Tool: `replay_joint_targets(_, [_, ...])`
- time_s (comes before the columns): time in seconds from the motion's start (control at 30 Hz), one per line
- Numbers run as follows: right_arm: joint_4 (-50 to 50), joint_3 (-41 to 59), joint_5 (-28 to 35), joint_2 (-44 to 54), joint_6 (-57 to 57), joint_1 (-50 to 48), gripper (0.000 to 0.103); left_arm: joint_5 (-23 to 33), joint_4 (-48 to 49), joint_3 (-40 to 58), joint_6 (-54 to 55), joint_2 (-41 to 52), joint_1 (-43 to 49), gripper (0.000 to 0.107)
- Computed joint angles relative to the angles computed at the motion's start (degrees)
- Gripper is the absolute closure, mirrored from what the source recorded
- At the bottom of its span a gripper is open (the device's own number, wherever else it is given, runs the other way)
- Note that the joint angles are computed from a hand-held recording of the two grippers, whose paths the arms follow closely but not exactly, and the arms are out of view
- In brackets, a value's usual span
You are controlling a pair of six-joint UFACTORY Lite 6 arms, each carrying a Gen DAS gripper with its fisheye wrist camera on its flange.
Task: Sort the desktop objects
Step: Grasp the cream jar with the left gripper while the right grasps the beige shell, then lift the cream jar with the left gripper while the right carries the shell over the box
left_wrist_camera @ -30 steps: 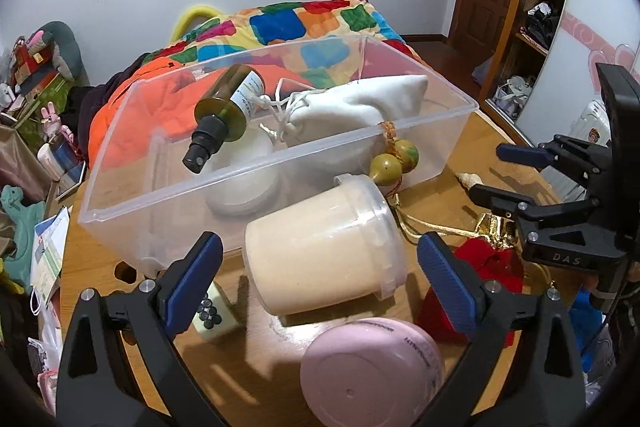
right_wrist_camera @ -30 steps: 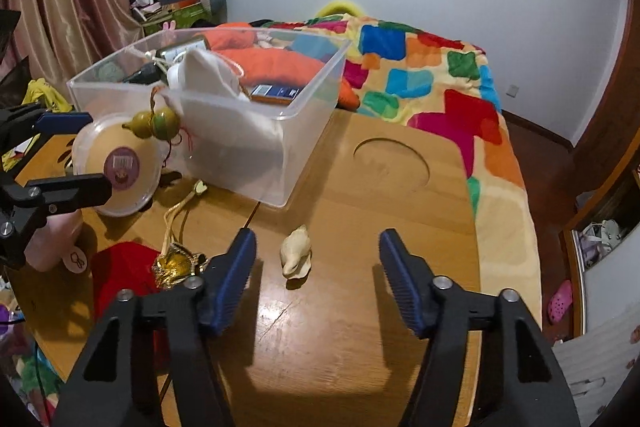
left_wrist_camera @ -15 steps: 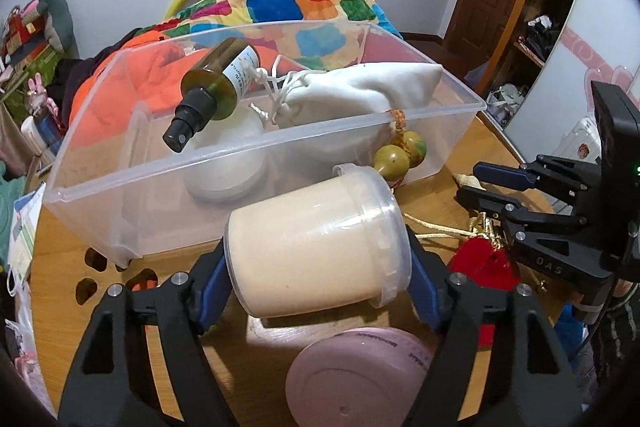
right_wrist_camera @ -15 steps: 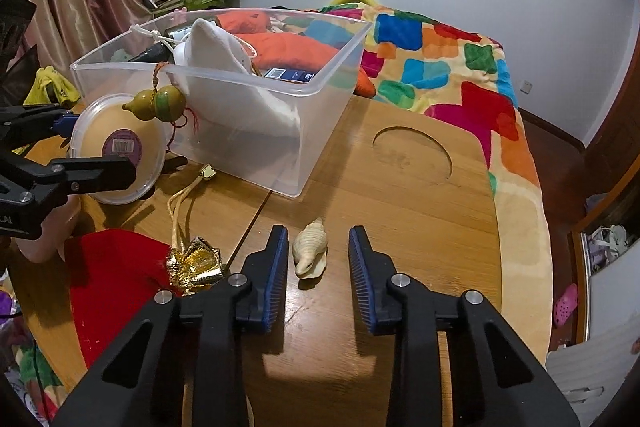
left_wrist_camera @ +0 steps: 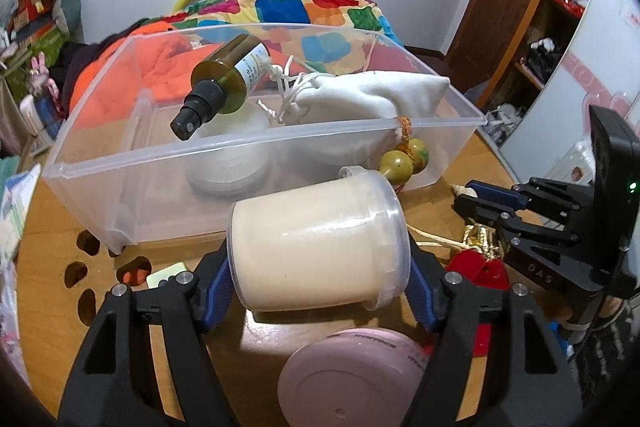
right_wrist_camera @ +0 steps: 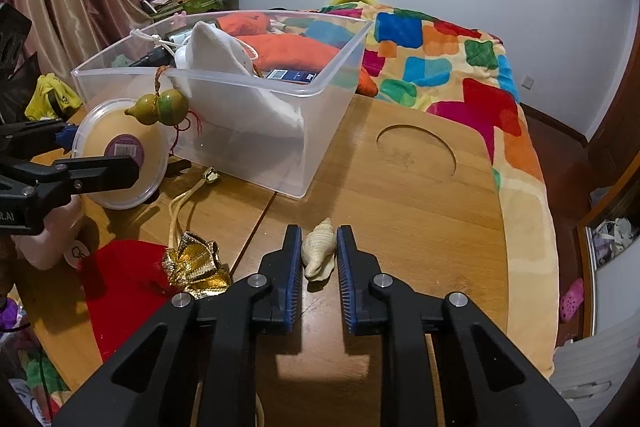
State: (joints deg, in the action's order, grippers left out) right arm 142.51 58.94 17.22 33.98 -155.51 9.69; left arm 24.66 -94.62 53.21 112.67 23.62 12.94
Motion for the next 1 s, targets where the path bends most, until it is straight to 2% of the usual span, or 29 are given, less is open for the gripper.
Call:
replay_joint_targets(0.1, [-2.8,-0.1,0.8,-0.2,3.2,-0.6,0.087,1.5,2.4,0.4,-2.5,-0.1,1.8,0.039])
replay_joint_targets(0.3, [-7.3,-0.7,2.1,-0.8,8.1,-1.3,0.087,1.4,1.1,-1.7,-0.3,-2.7,3.6,0.04])
replay_joint_targets(0.6, [-7.3,-4.7,3.2,-6.8,8.3,-1.3,0.087,3.3,1.4,-3.2,-0.5,-5.2,6.5,0.04])
replay_joint_targets(1.0, [-5.5,-10.3,2.8,-15.9,6.8,0.4,0.087,3.1,1.5,-5.4,0.0,-10.5,8.0,0.04])
